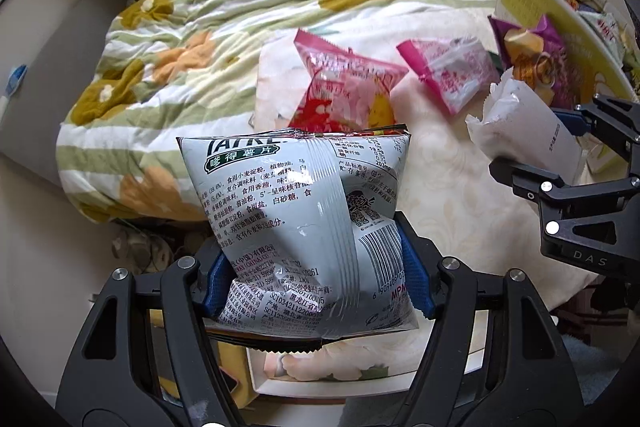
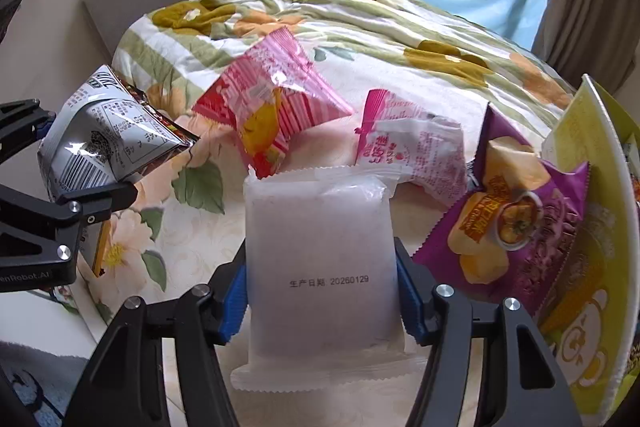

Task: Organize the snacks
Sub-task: 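Carry both items into the cardboard box and open both tools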

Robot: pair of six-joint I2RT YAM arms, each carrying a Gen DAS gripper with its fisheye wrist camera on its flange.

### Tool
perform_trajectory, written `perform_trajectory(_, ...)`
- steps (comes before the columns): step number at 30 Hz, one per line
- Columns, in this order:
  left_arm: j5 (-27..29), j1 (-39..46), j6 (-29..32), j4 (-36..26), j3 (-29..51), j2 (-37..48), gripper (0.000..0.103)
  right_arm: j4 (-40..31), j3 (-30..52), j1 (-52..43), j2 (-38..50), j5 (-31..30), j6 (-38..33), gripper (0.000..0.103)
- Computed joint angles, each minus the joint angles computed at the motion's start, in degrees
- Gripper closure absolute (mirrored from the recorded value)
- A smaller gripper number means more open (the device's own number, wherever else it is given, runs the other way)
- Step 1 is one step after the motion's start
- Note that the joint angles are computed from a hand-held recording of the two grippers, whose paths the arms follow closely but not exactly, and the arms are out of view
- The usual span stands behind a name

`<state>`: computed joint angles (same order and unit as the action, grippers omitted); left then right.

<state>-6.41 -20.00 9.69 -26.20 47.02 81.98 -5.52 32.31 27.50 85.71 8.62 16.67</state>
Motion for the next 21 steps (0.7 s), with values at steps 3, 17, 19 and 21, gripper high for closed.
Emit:
perform_trajectory(3,1.9,-0.4,0.2,-1.1,2.5,-2.8,0.036,-8.0,1.0,0.7,-8.7,2.9,4.6,0.045)
perform_trajectory(17,3.7,-17.5,-12.1,-6.4,22.6,-0.4,0.036,-40.7,8.1,-19.2,-43.2,4.5,2.7,0.045)
perform_trajectory(19,1.8,-22.0,-15.2,-6.6,25.7,1.7,0.036,-41.9,8.9,-30.8,-45.8,-3.0,-5.1,0.045)
perform_trajectory(21,-0.3,-26.3,-18.4,-7.4,29.9,5.2,0.036,-43.3,9.9,-43.3,-46.9,-11.1,-13.4,0.045)
